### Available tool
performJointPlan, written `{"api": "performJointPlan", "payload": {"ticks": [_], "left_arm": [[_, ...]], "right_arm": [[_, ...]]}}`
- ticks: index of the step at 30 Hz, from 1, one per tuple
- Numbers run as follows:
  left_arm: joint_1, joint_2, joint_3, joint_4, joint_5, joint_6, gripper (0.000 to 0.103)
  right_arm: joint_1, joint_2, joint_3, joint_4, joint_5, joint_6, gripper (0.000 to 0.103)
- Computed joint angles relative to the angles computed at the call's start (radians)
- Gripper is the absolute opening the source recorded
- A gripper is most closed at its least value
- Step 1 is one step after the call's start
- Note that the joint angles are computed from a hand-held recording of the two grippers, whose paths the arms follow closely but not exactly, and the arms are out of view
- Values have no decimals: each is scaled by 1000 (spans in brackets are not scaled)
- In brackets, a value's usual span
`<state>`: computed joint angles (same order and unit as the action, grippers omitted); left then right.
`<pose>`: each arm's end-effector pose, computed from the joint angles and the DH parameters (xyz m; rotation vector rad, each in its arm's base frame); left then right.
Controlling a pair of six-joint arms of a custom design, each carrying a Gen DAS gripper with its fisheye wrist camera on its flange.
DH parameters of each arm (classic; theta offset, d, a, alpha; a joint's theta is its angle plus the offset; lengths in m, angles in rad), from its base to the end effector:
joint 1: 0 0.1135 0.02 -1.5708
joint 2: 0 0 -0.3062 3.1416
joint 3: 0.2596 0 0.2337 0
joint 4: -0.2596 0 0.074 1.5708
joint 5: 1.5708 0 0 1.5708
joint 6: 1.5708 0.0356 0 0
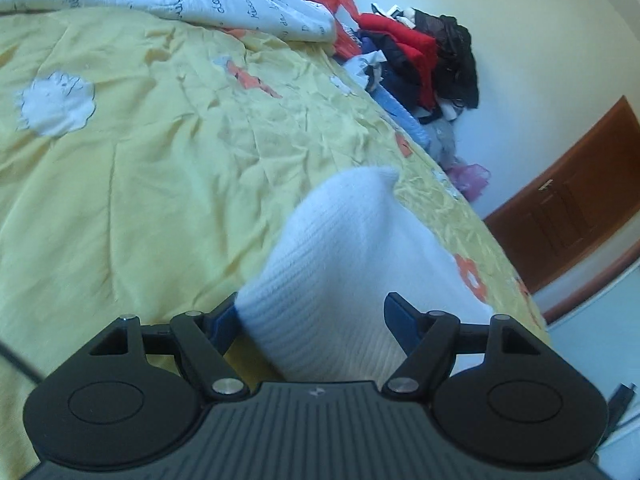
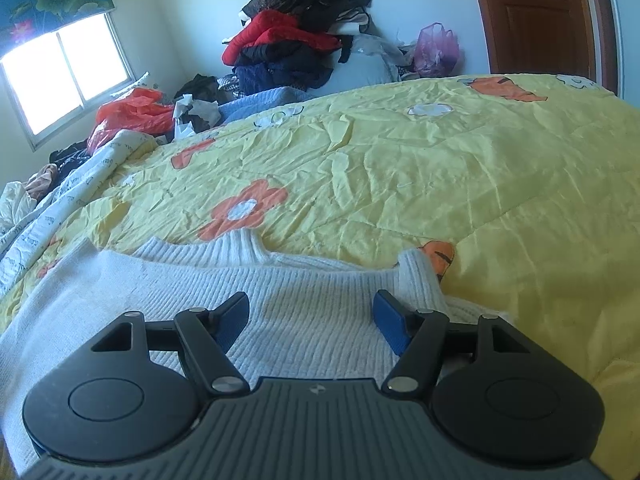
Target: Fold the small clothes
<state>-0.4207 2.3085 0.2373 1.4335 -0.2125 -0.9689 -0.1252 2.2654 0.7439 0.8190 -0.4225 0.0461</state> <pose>0.2382 -0.0984 0.0484 -0.7229 2.1259 -0.5393 0.3672 -0.0315 0.0573 -0.0301 2.2357 0.4360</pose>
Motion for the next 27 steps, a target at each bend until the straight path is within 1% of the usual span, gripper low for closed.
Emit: {"api": "performJointPlan", "payload": {"ticks": [1,2,3,5,7,8,10,11,13,14,16,17,18,19,20,21,22,23,24,25,27], "left_arm": [[-12,-22,12,-57,-29,-2,53],[-25,-45,27,-124,-63,5,37],[-25,-45,35,-138,-64,21,36],[-46,-51,26,-134,-97,16,32],[-102,-96,43,-211,-192,39,29],[-151,-129,60,-264,-266,61,28],[-241,-191,98,-334,-387,134,28],[-285,-218,120,-348,-425,184,28],[-364,-251,182,-371,-445,294,28],[-409,-256,234,-412,-450,348,28],[-496,-215,351,-471,-454,493,28],[-534,-177,401,-478,-468,561,28],[-569,-136,446,-478,-469,624,28],[-591,-104,480,-483,-456,662,28],[-606,-73,517,-508,-429,686,28],[-614,-54,551,-556,-399,684,28],[-623,-37,574,-590,-376,676,28],[-637,-19,581,-585,-388,681,28],[-653,0,585,-563,-424,711,28],[-660,8,585,-550,-441,731,28],[-651,-11,569,-552,-424,711,28]], "right_arm": [[-2,1,0,2,-5,4,70],[-5,3,2,2,-13,8,70],[-7,5,2,5,-19,12,71],[-11,8,4,7,-32,18,72],[-16,11,8,6,-45,22,73],[-18,12,9,5,-52,25,73],[-23,15,10,8,-65,33,74],[-28,17,11,12,-76,42,74],[-51,20,22,0,-128,75,76],[-69,17,33,-19,-165,95,76],[-127,-8,38,-52,-259,209,77],[-162,-19,32,-55,-334,263,79],[-204,-20,23,-45,-441,314,82],[-238,-18,23,-61,-543,338,85],[-262,-23,31,-121,-622,317,92],[-276,-36,37,-203,-661,264,93],[-280,-54,39,-280,-667,207,92],[-279,-66,43,-340,-665,158,92],[-274,-71,52,-396,-669,115,93],[-264,-72,60,-435,-668,86,93],[-231,-75,78,-480,-664,62,93]]}}
